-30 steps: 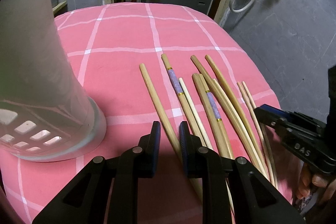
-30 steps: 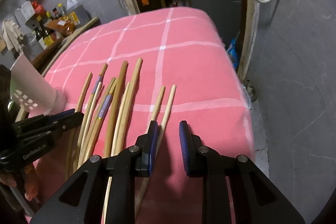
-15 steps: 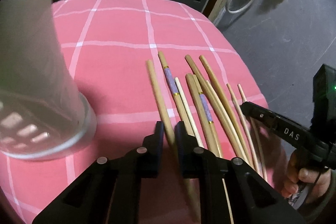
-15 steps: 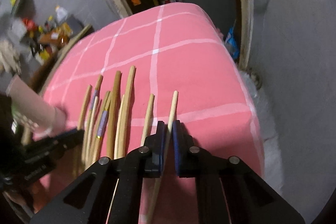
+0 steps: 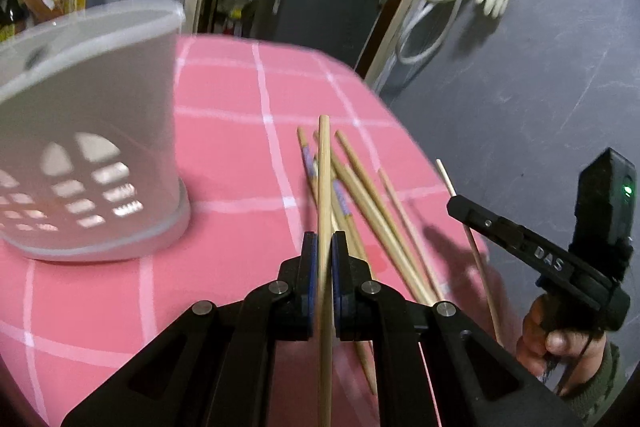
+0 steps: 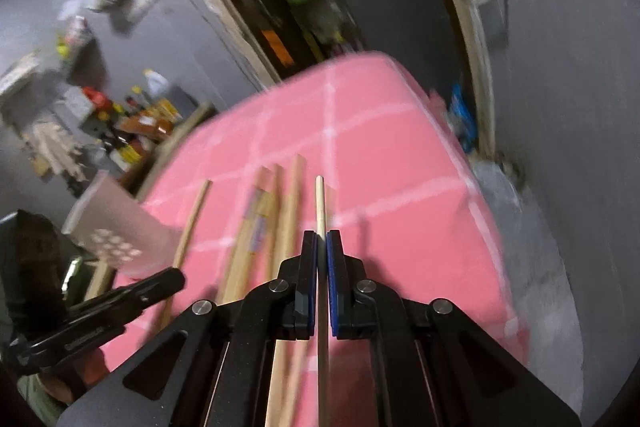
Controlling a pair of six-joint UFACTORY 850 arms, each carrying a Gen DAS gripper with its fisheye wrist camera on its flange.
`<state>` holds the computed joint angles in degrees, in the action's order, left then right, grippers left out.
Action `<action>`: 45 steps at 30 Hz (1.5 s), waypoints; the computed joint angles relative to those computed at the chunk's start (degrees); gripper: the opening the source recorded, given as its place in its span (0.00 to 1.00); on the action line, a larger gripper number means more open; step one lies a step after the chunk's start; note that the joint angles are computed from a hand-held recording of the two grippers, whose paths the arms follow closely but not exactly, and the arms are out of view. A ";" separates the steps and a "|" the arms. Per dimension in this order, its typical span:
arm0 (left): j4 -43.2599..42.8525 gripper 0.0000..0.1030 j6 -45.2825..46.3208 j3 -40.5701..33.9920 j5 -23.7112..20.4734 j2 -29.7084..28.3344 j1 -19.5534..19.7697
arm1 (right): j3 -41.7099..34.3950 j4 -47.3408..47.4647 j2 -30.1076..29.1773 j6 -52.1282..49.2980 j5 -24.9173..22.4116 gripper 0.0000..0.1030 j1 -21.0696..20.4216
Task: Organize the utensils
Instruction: 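Close the left gripper on one chopstick while the right gripper closes on another, then lift both held chopsticks and carry them over the white basket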
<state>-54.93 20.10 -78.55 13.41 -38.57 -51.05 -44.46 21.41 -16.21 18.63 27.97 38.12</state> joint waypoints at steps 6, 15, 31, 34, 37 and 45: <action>3.99 0.04 -6.59 5.52 11.09 4.17 -1.60 | 1.04 9.14 2.01 -10.22 13.11 0.03 6.19; 4.01 0.04 -6.62 13.31 25.92 13.19 -1.39 | -7.69 0.58 -3.23 -10.08 27.61 0.03 8.91; 13.63 0.04 -20.56 21.72 39.44 20.54 10.90 | -31.47 -14.82 -18.59 0.03 30.05 0.03 6.04; 13.22 0.04 -20.93 22.11 43.42 19.73 11.21 | -32.15 -11.21 -19.68 -2.98 31.03 0.03 6.48; 11.97 0.04 -21.54 22.29 47.74 18.31 10.86 | -31.73 -7.94 -20.41 -4.58 33.50 0.03 6.77; 8.28 0.04 -19.93 21.62 52.95 15.83 9.54 | -31.19 -2.26 -21.90 -6.38 38.33 0.03 7.18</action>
<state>-46.64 0.17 -56.93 66.36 -22.73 -41.52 -75.65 19.15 -38.10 12.25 66.30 45.31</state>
